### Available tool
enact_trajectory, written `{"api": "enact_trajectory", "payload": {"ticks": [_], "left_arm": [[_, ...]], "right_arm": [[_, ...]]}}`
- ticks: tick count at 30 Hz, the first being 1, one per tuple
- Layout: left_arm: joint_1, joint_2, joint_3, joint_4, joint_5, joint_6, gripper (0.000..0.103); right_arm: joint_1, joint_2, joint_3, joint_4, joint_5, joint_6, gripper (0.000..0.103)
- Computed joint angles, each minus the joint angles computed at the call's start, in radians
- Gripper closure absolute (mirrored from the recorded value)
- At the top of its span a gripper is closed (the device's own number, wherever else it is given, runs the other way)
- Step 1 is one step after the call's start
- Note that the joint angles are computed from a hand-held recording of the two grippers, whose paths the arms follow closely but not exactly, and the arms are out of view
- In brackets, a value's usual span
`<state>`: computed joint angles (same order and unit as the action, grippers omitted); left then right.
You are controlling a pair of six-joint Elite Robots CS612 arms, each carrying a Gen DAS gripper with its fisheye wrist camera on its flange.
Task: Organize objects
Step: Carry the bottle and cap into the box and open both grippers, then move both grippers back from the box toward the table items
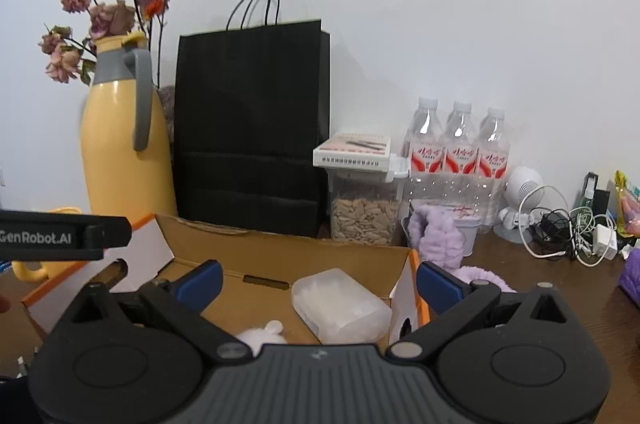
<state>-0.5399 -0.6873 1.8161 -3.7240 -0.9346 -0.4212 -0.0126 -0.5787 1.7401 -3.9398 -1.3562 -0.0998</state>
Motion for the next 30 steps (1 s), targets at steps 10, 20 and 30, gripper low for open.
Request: {"api": "enact_trajectory", "payload": {"ticks": [10, 20, 30], "left_arm": [[-0.032, -0.016, 0.091, -0.150, 0.041, 0.063, 0.000], [-0.062, -0.042, 0.196, -0.191, 0.077, 0.061, 0.000], [-0.087, -0.058, 0.306, -0.179, 0.112, 0.011, 0.000]], "right_arm": [[-0.021, -0.031, 0.100, -0.087, 0.034, -0.042, 0.000], [-0.041, -0.056, 0.218, -0.160, 0.061, -0.089, 0.000], [-0.060, -0.068, 0.328, -0.161, 0.081, -0.135, 0.000]]}}
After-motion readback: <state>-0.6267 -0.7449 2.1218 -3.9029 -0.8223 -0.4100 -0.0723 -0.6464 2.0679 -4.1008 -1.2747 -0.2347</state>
